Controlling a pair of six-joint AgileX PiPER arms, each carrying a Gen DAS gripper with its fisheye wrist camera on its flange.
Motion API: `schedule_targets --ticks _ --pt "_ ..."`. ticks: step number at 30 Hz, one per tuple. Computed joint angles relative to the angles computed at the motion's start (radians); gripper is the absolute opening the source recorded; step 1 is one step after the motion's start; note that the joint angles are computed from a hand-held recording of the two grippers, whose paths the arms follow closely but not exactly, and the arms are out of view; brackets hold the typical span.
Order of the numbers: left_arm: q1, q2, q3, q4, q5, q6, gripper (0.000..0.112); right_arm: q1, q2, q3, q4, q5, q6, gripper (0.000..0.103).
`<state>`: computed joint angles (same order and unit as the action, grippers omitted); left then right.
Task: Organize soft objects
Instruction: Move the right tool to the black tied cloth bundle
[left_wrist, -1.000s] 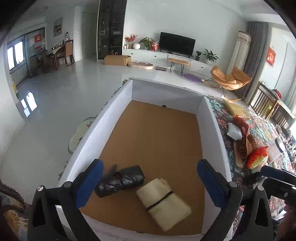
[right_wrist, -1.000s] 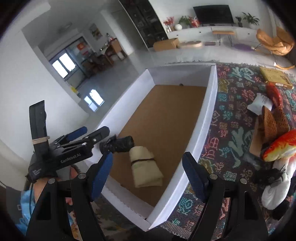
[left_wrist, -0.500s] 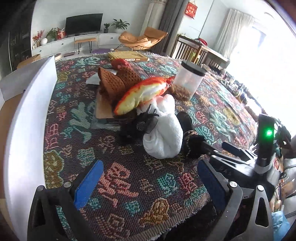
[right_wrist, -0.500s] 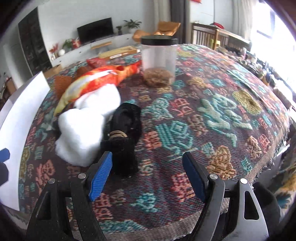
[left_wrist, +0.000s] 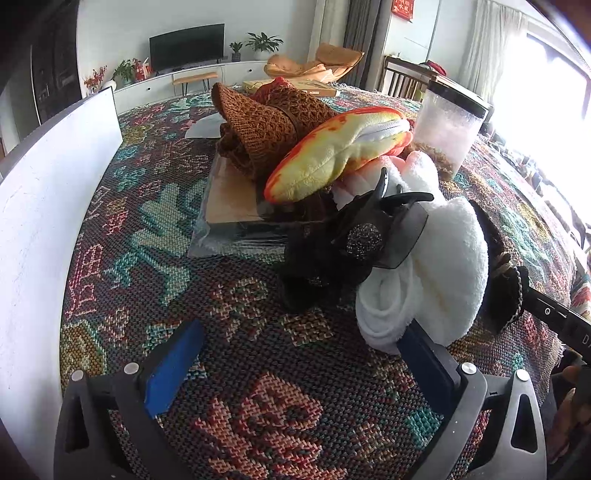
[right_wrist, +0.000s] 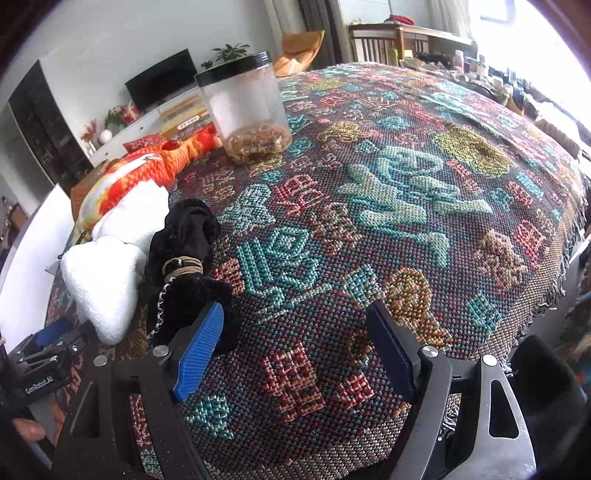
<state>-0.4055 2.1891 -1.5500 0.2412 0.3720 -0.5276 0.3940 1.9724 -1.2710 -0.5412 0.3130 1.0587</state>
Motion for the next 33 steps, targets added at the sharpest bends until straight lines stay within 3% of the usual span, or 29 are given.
schedule_targets --ticks 4,33 --pt "0.014 -0.005 0.019 -0.058 -0.037 0.05 0.103 0.004 -0.002 0.013 -0.026 -0.013 0.027 0.086" --pt "0.014 -0.01 0.031 -0.051 -0.046 0.045 0.103 0.007 0.0 0.011 -0.03 -0.011 0.03 0.087"
